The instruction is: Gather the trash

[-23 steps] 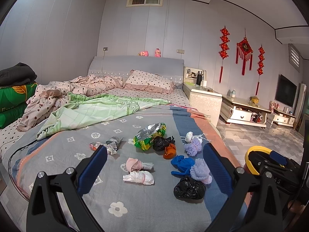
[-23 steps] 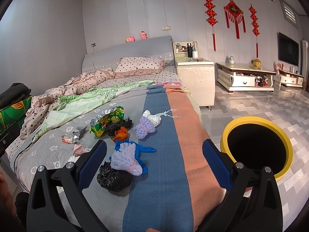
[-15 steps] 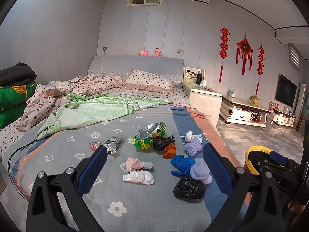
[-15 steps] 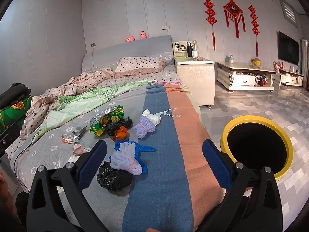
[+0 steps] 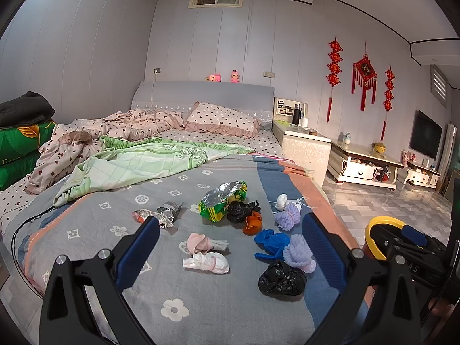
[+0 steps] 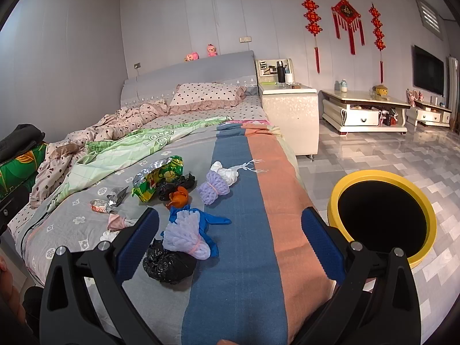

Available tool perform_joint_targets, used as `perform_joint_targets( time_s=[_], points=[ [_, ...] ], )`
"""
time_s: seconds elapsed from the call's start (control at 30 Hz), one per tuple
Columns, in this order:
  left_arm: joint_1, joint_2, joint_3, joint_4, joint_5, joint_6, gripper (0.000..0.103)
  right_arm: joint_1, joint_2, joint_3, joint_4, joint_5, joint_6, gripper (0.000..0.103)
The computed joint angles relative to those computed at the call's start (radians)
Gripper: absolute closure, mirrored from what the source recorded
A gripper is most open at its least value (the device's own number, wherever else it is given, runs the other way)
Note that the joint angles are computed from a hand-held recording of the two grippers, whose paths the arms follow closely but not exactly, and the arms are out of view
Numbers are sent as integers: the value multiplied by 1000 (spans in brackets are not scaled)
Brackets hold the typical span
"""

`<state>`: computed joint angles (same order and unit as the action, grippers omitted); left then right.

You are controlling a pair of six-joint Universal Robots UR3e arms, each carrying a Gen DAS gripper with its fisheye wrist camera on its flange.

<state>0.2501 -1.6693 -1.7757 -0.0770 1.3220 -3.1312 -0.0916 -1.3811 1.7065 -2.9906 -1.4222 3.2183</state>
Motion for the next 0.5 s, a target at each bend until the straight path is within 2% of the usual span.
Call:
perform_joint_targets(
  time_s=[0.5],
  points=[
    [16,-9,2,-22,-24,5,7,5,16,-6,11,-25,2,8]
  ],
)
